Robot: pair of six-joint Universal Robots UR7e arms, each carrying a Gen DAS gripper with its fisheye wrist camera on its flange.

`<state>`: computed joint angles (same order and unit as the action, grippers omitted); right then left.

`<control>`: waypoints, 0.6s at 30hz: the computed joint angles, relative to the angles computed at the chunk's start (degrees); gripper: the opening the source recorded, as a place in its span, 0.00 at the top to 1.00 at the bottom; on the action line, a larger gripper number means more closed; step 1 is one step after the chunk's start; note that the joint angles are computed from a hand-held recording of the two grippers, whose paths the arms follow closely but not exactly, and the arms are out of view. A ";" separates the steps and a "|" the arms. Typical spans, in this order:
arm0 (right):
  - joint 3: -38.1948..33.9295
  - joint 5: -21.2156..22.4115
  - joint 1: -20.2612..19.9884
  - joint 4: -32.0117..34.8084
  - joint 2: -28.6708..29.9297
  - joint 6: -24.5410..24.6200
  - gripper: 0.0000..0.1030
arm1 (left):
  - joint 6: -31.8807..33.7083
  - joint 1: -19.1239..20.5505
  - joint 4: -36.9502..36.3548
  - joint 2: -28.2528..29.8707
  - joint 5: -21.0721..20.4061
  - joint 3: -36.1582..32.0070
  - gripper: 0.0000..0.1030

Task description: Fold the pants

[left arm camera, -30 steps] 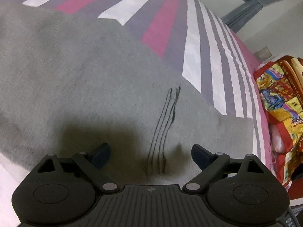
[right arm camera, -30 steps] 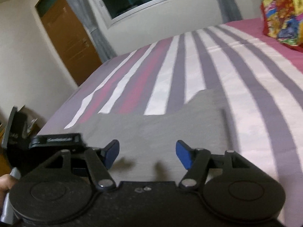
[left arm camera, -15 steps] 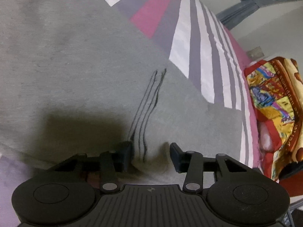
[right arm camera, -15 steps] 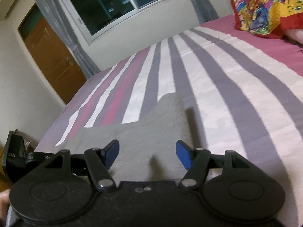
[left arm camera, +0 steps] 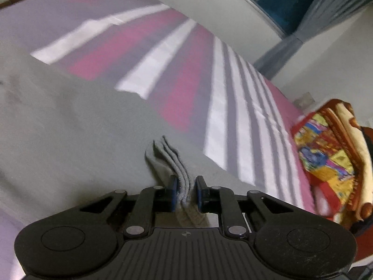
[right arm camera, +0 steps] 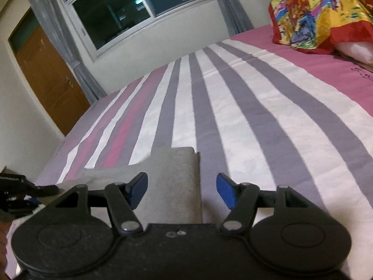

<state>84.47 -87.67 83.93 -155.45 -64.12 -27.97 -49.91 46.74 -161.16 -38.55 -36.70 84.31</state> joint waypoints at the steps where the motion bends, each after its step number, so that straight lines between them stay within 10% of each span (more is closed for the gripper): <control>1: -0.09 -0.30 0.37 0.56 0.27 -0.48 0.42 | -0.56 0.22 0.78 -0.92 0.32 0.98 0.84; 12: 0.04 -14.48 5.05 4.69 5.39 -13.43 0.54 | -6.24 2.28 11.60 -1.33 1.56 3.70 0.83; 18: 0.20 -12.01 5.20 4.09 4.61 -12.73 0.52 | -4.30 2.56 7.54 -3.23 -0.73 4.69 0.83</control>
